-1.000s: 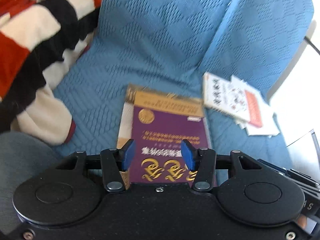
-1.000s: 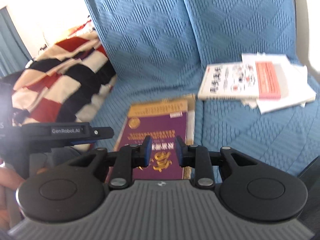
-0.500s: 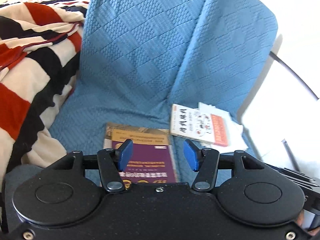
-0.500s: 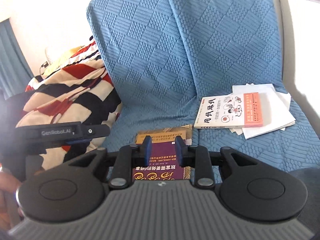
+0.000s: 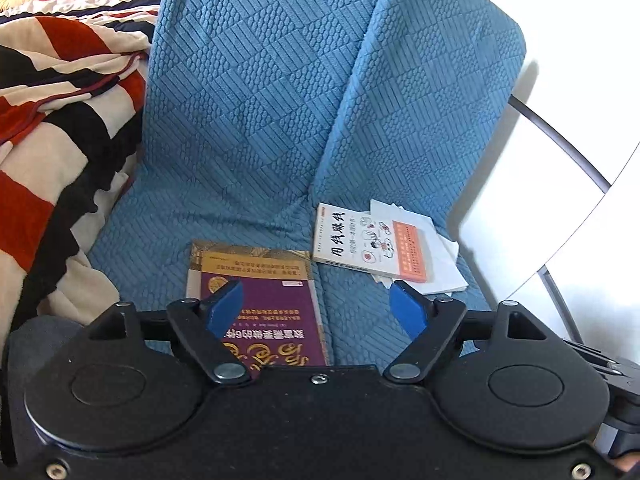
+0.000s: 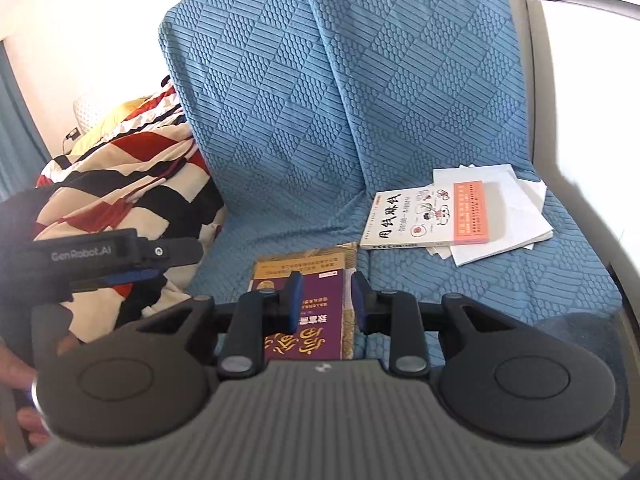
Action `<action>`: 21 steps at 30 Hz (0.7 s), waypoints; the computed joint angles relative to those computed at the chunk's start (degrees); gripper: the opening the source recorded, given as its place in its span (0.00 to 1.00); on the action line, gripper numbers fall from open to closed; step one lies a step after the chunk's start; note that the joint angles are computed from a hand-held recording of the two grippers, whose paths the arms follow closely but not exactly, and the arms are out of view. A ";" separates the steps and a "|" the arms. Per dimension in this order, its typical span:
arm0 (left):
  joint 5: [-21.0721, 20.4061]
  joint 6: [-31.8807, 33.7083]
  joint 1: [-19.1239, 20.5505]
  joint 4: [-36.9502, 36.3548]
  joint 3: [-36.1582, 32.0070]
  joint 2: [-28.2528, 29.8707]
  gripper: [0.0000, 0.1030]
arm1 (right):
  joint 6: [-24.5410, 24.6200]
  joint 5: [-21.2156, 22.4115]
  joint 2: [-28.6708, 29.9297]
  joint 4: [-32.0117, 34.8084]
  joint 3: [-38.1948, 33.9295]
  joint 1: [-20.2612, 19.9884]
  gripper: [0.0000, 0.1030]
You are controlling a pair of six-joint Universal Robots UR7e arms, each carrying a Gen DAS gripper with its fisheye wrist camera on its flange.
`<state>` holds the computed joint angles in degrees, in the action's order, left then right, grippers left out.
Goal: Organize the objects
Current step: 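Raise the left gripper up away from the stacked books, then move the left gripper toward the white book lying on the papers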
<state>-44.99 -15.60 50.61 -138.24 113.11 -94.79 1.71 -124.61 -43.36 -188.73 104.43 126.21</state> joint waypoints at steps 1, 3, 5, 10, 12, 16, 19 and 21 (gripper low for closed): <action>-0.26 0.18 -0.09 -0.17 0.12 0.05 0.81 | -0.13 -0.31 -0.10 -0.30 0.26 -0.02 0.29; -0.58 0.43 -0.37 -0.53 0.45 0.15 0.87 | -0.01 -1.13 -0.30 -0.48 0.56 0.03 0.29; -0.29 0.68 -0.77 -1.38 0.92 0.34 0.88 | 0.19 -1.66 -0.72 -0.57 0.92 -0.05 0.30; -1.15 0.74 -0.82 -1.92 0.80 1.29 0.95 | -0.31 -4.34 -0.75 -2.96 1.53 -0.23 0.78; -1.50 0.61 -0.75 -2.00 0.72 1.55 0.96 | -0.27 -5.32 -0.86 -3.74 1.88 -0.44 0.82; -1.16 0.33 -0.97 -1.65 0.68 2.18 0.96 | 0.34 -6.25 -1.43 -3.13 2.38 -1.05 0.82; -1.39 0.17 -0.94 -1.64 0.72 2.55 0.96 | 0.26 -6.44 -1.71 -3.17 2.75 -1.34 0.82; -1.55 0.24 -0.93 -1.64 0.71 2.85 0.96 | 0.07 -6.42 -1.93 -3.28 3.05 -1.47 0.82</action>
